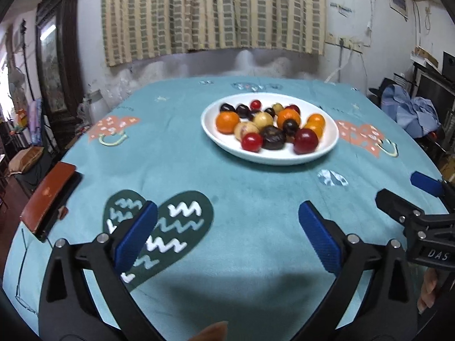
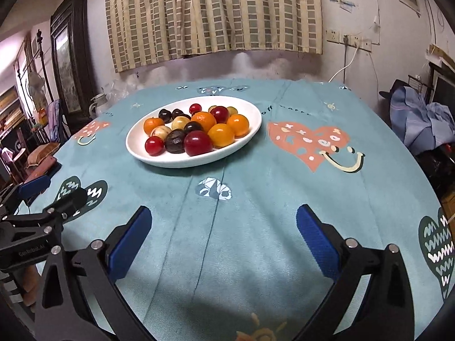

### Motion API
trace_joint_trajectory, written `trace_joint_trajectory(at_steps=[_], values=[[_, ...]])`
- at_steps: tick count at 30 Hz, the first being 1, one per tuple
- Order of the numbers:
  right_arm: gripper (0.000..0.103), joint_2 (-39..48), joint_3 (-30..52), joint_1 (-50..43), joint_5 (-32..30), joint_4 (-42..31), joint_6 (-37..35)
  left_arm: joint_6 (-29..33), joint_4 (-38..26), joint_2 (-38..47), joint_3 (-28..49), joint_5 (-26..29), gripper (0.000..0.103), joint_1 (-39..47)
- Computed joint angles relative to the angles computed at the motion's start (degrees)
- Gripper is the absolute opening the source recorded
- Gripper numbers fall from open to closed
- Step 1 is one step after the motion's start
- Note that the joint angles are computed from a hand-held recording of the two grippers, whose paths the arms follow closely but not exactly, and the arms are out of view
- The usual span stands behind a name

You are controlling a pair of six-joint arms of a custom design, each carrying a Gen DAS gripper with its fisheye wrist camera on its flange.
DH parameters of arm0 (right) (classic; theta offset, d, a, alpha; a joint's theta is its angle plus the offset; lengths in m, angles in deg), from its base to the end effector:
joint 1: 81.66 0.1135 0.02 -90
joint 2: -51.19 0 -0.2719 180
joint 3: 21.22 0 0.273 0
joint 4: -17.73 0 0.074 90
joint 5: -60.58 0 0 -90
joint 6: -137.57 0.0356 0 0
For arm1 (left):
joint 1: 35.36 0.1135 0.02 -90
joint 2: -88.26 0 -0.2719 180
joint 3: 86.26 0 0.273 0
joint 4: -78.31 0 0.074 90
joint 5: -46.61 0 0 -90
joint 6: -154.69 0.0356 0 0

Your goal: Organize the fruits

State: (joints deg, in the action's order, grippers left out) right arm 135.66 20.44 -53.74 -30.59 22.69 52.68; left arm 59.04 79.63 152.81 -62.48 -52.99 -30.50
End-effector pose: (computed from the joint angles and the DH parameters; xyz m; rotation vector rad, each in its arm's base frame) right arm 0.2476 0.1320 0.1314 -0.4565 2.2058 0.3354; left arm 0.1930 0.0224 0.1114 -0.2952 2.2348 0.1818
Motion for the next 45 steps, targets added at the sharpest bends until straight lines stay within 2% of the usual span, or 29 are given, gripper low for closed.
trace_joint_trajectory(at_steps=[11,18,20,26,45], values=[[0.102,-0.1,0.0,0.5,1.7,-0.5,0.1,0.3,-0.9,-2.8,-0.7,0.9,0.101,-1.3],[0.102,-0.1,-0.1,1.6,3.3,-0.5,-0.6,0.5,-1.2,-1.7,-0.3,-6.5,0.101,-5.8],[0.102,-0.5,-0.4,1.9,4.0,-0.1,-0.8,0.6,-1.2,-2.2,-0.5,-6.9,0.101,-6.2],[0.102,-0.9,-0.8,2.9,4.9,0.2,-1.4,0.1,-1.7,-5.2,-1.3,-5.4,0.101,-4.8],[0.102,-1.1,-0.9,3.0,5.0,0.2,-1.3,0.3,-2.6,-5.7,-1.0,-5.0,0.101,-4.5]])
